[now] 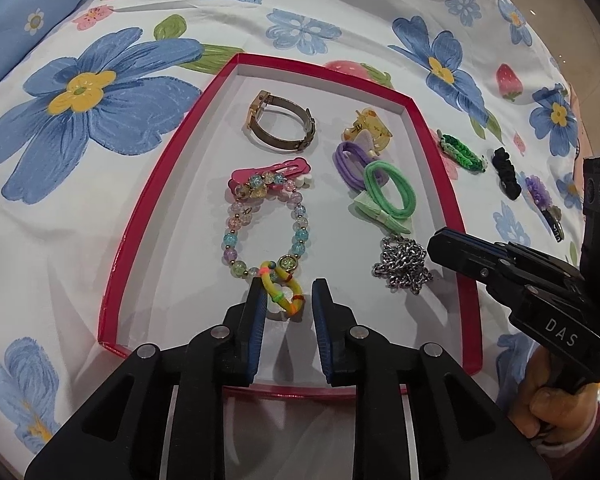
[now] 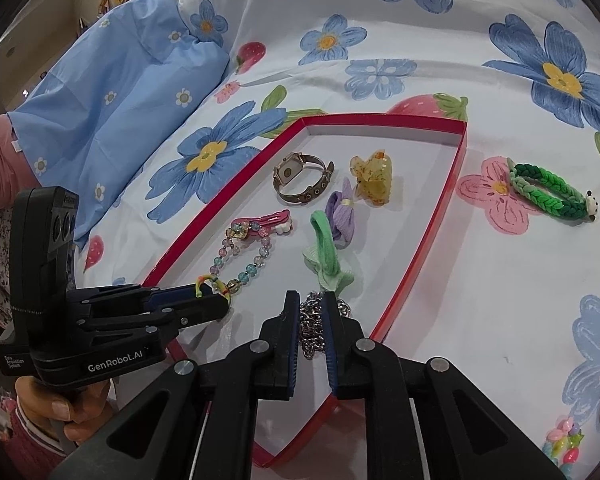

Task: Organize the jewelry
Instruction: 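Open both tools to release the hair tie and chain into the tray, then move both tools back to the colorful beaded bracelet and gold ring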

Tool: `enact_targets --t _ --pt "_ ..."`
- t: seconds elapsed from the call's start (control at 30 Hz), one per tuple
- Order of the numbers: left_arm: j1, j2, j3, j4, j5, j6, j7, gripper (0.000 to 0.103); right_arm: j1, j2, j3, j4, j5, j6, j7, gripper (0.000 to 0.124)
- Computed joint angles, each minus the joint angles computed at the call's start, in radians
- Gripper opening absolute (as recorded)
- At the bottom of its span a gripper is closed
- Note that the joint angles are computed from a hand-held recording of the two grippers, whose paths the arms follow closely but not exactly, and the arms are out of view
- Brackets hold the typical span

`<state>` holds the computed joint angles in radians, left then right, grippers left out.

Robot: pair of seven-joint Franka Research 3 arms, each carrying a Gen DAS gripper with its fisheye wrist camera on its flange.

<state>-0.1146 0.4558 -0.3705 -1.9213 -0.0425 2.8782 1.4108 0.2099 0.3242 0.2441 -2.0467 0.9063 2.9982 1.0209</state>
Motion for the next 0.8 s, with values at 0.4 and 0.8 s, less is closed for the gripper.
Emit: enact_targets --t 0.4,0.8 --pt "-0.03 -0.039 0.038 -0.034 0.043 0.015 -0.052 0.033 -0.015 -0.019 0.022 -0.01 0.055 0.008 -0.041 0.015" --pt "-0.03 -0.109 0.026 -0.096 0.05 0.052 -0.075 0.041 -0.001 -0.158 0.002 -0.092 0.395 0.05 -0.3 0.032"
